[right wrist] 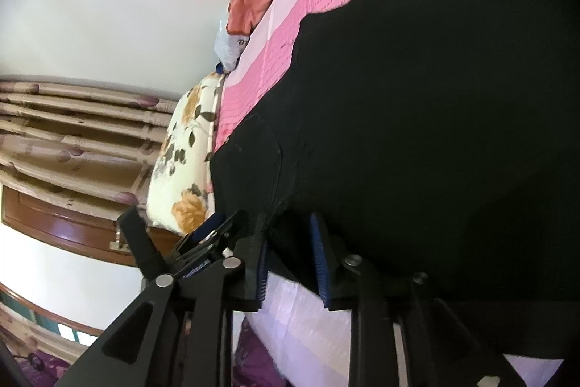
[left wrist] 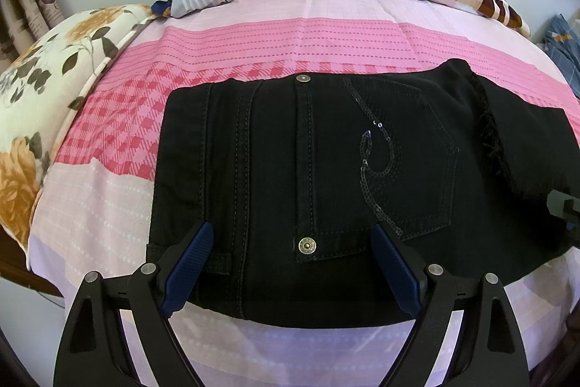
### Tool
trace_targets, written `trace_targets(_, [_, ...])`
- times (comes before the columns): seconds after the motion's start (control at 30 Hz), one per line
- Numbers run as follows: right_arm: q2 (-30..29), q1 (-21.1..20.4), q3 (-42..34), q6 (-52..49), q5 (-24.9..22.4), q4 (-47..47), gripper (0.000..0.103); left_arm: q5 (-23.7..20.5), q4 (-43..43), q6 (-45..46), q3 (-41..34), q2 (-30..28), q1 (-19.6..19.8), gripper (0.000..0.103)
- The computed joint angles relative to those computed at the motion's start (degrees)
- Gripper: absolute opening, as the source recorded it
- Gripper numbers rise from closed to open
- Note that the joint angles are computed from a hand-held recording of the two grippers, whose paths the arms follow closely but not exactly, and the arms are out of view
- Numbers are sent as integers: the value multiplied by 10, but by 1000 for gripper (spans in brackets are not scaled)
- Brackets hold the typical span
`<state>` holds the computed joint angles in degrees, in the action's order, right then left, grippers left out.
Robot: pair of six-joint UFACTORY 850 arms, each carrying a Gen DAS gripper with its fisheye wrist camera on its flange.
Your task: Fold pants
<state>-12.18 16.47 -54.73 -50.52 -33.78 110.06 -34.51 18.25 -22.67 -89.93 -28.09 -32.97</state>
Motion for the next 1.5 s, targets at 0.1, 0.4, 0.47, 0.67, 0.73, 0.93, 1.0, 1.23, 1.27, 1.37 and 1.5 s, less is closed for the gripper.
trace_targets(0.1, [-8,-2,-2,10,-35,-11,24,0,-3,2,-1,0,0,89])
trace_targets(0.4, [8,-31,25,-26,-101,55,41,-1,-9,11,2,3,2,89])
trace_targets(0.47, [23,-42,27,-29,-70,49,44,-1,-15,12,1,4,3,89])
trace_targets(0.67, [8,-46,-1,-19,-58,23,44,-3,-13,12,1,4,2,89])
trace_targets(0.73, [-8,-37,-14,-10,-62,9,44,-6,-11,13,-1,2,2,89])
trace_targets(0.93, [-32,-17,-26,22,-56,-36,39,-8,-8,17,-3,0,1,89])
trace_targets(1.0, [-32,-14,-27,26,-57,-47,39,-8,-6,16,-2,-1,1,89])
trace_targets(1.23, [-29,-16,-30,53,-58,-99,36,-11,-6,18,-7,-4,1,89])
trace_targets(1.27, [-29,-16,-30,55,-59,-101,36,-11,-6,18,-6,-4,0,89])
trace_targets(1.37, [-36,-26,-34,50,-88,-88,37,-10,-7,19,-7,-5,1,89])
trace_targets(1.5, [-19,-55,-6,-13,-117,17,40,-10,-5,19,-6,-5,0,89])
